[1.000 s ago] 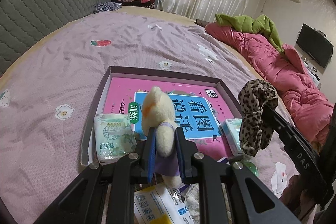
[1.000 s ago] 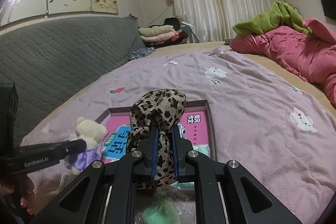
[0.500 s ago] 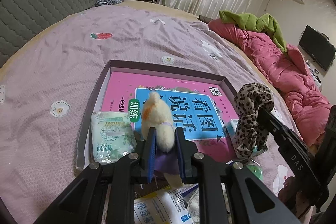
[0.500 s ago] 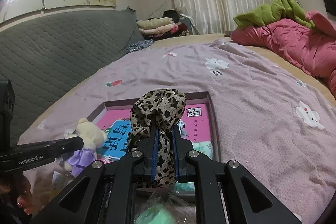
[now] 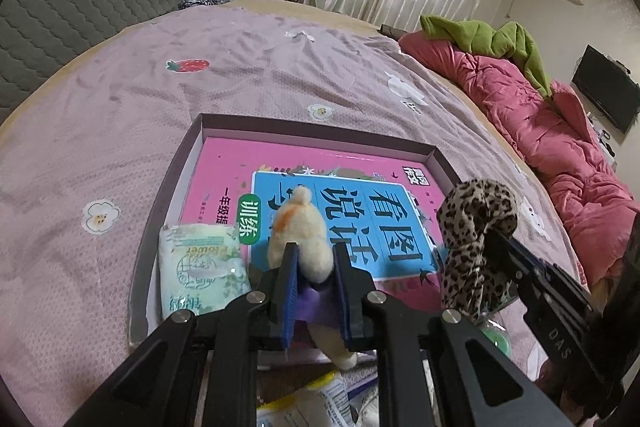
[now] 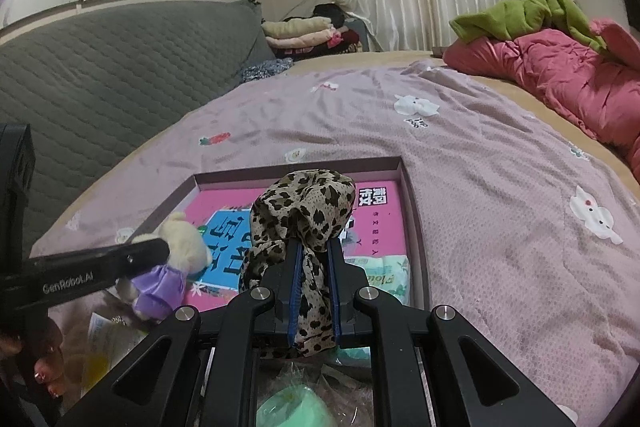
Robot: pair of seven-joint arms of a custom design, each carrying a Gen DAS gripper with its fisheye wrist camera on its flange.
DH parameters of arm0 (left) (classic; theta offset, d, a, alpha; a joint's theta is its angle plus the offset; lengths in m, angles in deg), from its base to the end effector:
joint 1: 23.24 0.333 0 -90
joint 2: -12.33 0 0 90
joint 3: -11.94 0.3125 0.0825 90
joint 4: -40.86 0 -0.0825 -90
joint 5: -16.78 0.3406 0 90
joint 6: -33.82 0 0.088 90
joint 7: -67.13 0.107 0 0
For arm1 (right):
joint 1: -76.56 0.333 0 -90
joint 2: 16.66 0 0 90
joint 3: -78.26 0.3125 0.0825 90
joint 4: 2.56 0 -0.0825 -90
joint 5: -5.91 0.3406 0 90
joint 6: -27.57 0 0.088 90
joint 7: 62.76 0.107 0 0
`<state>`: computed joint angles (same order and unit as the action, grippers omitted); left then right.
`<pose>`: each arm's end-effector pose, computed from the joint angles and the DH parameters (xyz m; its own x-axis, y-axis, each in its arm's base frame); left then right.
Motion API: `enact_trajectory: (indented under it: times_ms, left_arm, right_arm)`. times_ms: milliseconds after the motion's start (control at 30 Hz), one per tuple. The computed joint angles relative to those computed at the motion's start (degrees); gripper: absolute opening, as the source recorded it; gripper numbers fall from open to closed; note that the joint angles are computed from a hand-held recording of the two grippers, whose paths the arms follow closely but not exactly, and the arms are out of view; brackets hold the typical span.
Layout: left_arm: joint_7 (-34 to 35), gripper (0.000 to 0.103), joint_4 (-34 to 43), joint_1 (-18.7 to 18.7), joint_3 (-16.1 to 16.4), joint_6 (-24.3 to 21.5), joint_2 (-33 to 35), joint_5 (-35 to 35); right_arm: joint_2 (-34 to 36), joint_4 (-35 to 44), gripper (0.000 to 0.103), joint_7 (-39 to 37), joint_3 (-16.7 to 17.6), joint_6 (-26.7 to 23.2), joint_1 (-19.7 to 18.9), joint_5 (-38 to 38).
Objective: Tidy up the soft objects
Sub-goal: 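Lift the teddy bear and scrunchie and carry both over the tray, then lower the scrunchie into the tray and open right tool while left tool lowers the bear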
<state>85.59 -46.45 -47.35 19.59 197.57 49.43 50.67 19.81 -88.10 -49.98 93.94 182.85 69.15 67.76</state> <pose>0.6671 -0.2522 0.3739 0.2728 -0.9242 0.2674 -0.6625 -0.3820 -0.6444 0.7068 0.0273 0.3749 0.5430 -0.8242 -0.1608 -0.5538 -0.2076 -0.8063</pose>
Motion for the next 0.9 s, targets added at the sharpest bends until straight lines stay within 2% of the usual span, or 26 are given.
enact_trajectory:
  times_ms: [200,333,600,900]
  left_arm:
    - [0.3,0.016,2.3,0.9,-0.5,-1.4,1.3,-1.5]
    - [1.8,0.016,3.4,1.8,-1.8,-2.8,1.9,-3.0]
    - [2.2,0.016,3.0,0.4,-1.2,-4.6,1.2,-1.3]
    - [2.6,0.016,1.3,1.2,-2.6,-4.7,-0.1,-1.6]
  right_arm:
    - [0.4,0.1,0.014,1.5,-0.8,-0.5,0.7,-2.6]
    - [0.3,-0.7,0.014,0.8,-0.6,1.2,1.2,-4.7]
    - [1.0,-0.5,0.014,3.1,-0.4,2.2,1.4,-8.6]
    - [1.8,0.0,0.014,6.7,0.0,2.7,1.0,-12.8]
